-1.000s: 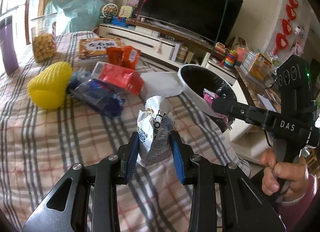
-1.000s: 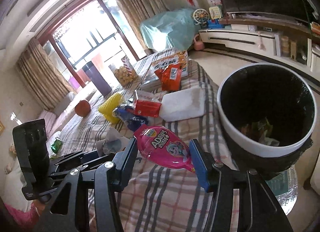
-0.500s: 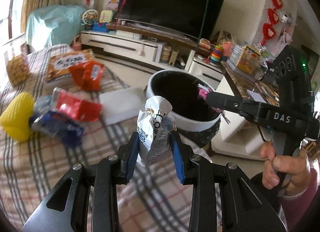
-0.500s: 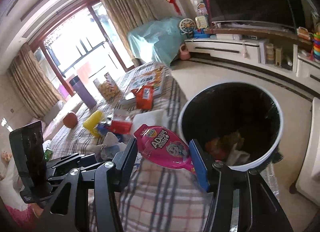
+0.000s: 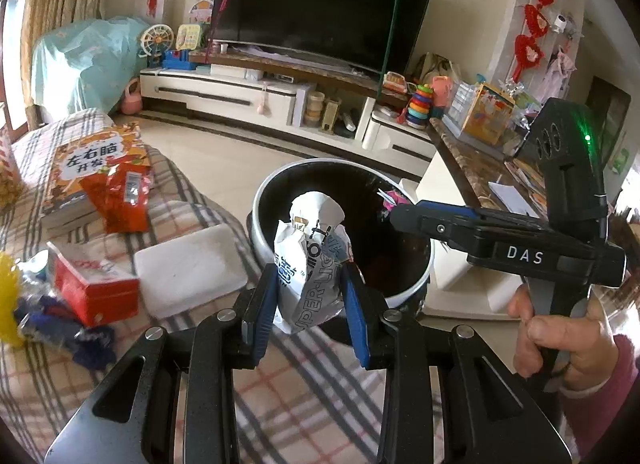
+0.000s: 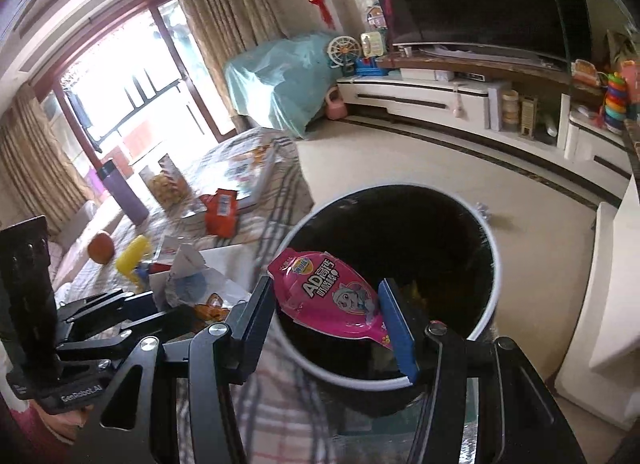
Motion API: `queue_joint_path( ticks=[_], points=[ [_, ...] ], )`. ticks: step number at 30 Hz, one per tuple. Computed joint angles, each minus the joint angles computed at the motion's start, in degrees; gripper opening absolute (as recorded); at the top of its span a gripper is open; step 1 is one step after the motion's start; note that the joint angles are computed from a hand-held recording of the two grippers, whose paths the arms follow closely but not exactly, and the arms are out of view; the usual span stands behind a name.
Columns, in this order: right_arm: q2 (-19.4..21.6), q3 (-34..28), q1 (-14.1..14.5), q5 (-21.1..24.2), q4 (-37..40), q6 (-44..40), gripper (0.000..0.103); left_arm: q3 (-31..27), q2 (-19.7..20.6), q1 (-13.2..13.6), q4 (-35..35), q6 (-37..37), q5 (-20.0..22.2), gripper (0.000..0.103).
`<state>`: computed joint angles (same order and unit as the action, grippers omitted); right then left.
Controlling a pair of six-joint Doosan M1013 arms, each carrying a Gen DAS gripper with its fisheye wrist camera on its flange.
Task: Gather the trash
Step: 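Carry the chip bag and candy packet over the trash bin, then open both tools to drop the chip bag and pink candy packet into the bin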
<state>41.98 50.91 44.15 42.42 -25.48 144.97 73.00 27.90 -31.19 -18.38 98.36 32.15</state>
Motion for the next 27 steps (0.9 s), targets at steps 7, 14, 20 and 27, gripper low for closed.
queue_joint_path(
  ticks=[7, 14, 20, 27],
  points=[
    [0.76, -1.23, -1.10, 1.82, 0.90, -1.29, 0.054, -4.02, 2.57, -0.66, 2.85, -1.91, 2.12, 0.031],
    [1.63, -2.68, -2.02, 3.07, 2.43, -3.22, 0.054, -7.53, 4.91, -0.99, 4.18, -3.21, 4.53, 0.031],
    [2.09, -3.13, -2.62, 3.70, 3.93, -4.31, 0.055, -8.99, 5.94, -1.19, 5.28, -4.16, 5.63, 0.033],
    [2.13, -3.13, -3.34, 3.30, 6.84, -5.10, 0.057, -9.47, 6.26, -1.31, 7.26, -6.13, 6.19, 0.054]
  ],
)
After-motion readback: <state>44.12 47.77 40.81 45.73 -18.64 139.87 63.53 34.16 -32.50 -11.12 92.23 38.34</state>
